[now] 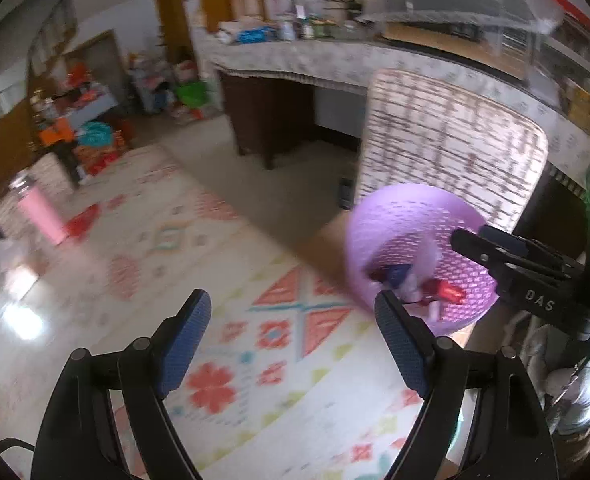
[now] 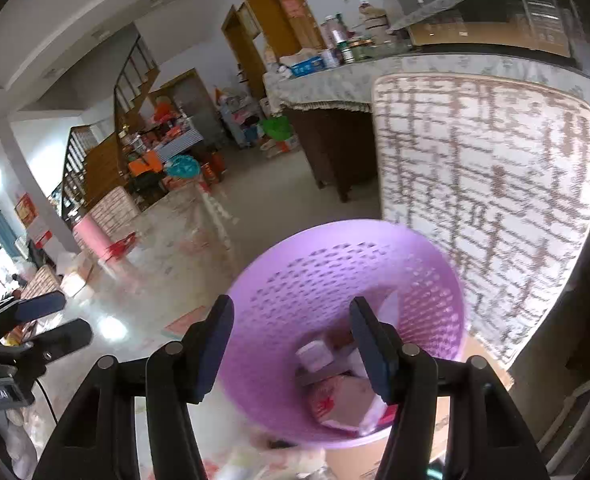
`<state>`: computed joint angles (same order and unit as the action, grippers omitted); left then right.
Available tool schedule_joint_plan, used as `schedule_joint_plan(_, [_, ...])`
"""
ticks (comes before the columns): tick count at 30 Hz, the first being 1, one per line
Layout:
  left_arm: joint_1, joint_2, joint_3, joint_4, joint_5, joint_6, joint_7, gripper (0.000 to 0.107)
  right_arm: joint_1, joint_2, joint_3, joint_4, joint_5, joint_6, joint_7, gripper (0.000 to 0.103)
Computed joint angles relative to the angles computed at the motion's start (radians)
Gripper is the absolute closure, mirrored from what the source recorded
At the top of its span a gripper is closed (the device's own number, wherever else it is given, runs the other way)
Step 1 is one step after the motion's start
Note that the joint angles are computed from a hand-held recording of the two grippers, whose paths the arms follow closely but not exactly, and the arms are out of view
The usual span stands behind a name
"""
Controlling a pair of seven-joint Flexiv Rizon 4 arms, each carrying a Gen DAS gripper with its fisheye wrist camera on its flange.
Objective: Collect trash
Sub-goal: 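Withdraw both open grippers from the purple basket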
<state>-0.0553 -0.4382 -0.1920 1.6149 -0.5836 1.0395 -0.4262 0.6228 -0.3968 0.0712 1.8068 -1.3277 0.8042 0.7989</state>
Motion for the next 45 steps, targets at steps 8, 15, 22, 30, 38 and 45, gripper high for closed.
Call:
schedule_joint_plan(8, [0.08, 0.027, 0.031, 0.048, -0.082, 0.103, -0.01, 0.024, 0.07, -0.12, -0.026, -0.187, 0.043, 0.034, -0.138, 0.038])
schedule_joint_plan(15, [0.15, 0.006, 0.058, 0.046, -0.082, 0.164, -0.061, 0.024, 0.15, -0.231, -0.078, -0.361, 0.135, 0.057, -0.279, 0.038])
schedule_joint_plan(22, [0.219, 0.001, 0.041, 0.05, -0.118, 0.175, -0.062, 0.024, 0.223, -0.328, -0.121, -0.525, 0.256, 0.04, -0.445, 0.037])
schedule_joint_plan(30, [0.261, 0.016, 0.014, 0.082, -0.217, 0.212, 0.005, 0.024, 0.278, -0.421, -0.161, -0.683, 0.376, 0.012, -0.591, 0.034])
schedule_joint_plan(38, [0.281, 0.039, -0.023, 0.12, -0.381, 0.261, 0.145, 0.022, 0.316, -0.484, -0.199, -0.788, 0.457, -0.02, -0.673, 0.034])
schedule_joint_plan(45, [0.248, 0.076, -0.034, 0.155, -0.572, 0.283, 0.315, 0.018, 0.337, -0.434, -0.221, -0.706, 0.438, -0.025, -0.602, 0.033])
